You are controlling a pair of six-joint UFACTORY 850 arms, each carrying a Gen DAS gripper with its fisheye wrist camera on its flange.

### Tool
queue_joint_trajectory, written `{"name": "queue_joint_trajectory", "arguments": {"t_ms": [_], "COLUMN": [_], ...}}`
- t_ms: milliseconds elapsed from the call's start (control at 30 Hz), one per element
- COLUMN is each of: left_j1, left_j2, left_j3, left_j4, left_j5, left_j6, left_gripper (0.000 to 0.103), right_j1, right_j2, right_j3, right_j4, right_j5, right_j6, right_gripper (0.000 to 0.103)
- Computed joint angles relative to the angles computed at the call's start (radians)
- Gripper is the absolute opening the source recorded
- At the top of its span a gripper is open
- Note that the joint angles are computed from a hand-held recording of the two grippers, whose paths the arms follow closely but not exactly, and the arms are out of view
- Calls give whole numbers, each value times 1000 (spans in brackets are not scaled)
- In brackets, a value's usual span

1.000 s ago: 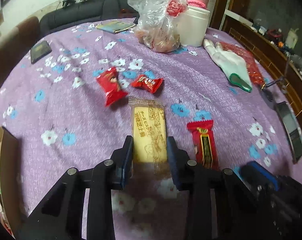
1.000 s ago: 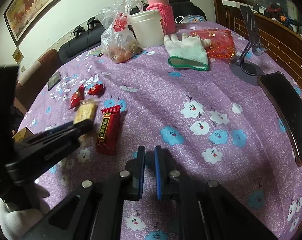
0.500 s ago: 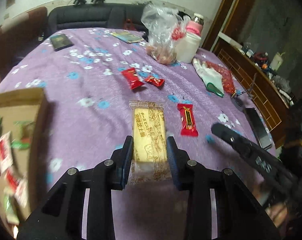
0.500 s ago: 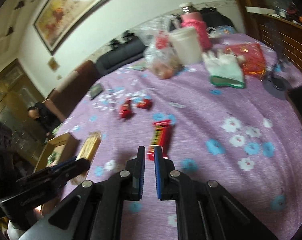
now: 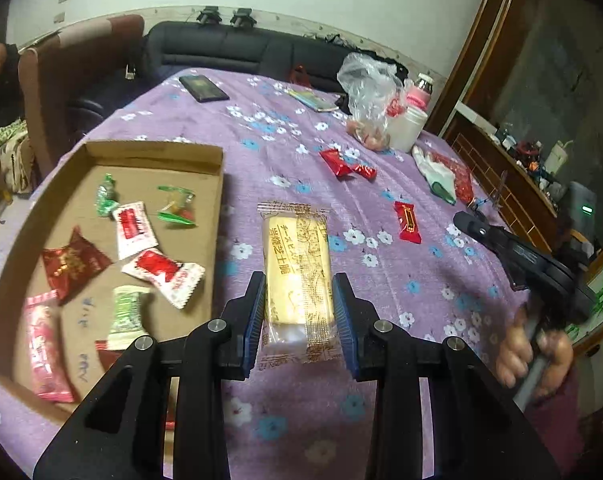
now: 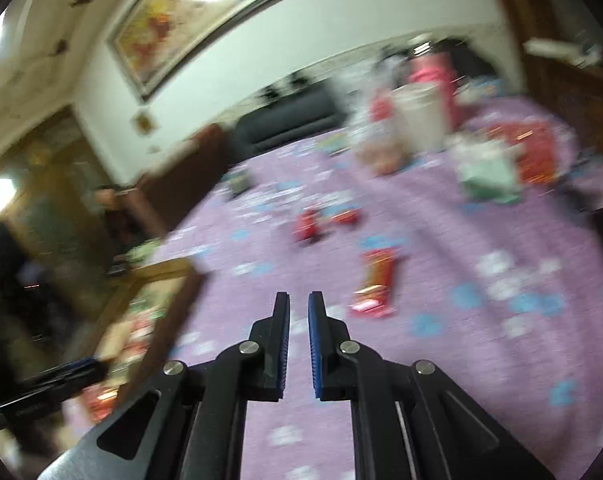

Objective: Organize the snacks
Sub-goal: 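Grasp the yellow wafer packet with the left tool while the right tool grasps the red candy bar, then carry both snacks over the cardboard box and open both tools to drop them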

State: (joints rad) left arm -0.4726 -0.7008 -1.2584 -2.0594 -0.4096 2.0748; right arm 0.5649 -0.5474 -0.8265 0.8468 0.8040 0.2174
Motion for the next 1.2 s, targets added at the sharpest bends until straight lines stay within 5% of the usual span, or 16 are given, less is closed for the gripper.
{"name": "queue_joint_trajectory", "arguments": {"t_ms": [233, 500, 600, 967, 1000, 1033, 1067, 1100, 1200], "left_j1": [21, 41, 45, 54, 55, 56, 56, 57, 60], "left_j2": [5, -5, -7, 33, 38, 42, 44, 46, 42], "left_j3": [19, 12, 11, 66, 72, 78, 81, 85, 84], "left_j4": [17, 55, 64, 15, 9, 5, 3, -1, 6], "left_j5": [-62, -69, -75, -108, -110, -112, -114, -117, -124], "left_j6": [-5, -45, -60, -5, 2, 8, 12, 17, 9], "left_gripper": [33, 33, 33, 33, 33, 33, 33, 33, 33], "right_j1": [-92, -106, -107, -24, -20, -21, -30, -42, -73], "right_j2": [-91, -205, -191, -97, -88, -85, -86, -90, -127], "right_j3": [-177, -336, -318, -193, -176, -172, -178, -188, -244], "right_j4": [318, 630, 603, 373, 337, 337, 360, 378, 465], "right_j5": [-221, -239, -250, -186, -158, -139, -145, -161, -202], "right_j6": [-409, -769, -729, -487, -442, -435, -459, -484, -609], "right_gripper": [20, 21, 7, 6, 8, 22, 53, 66, 68]}}
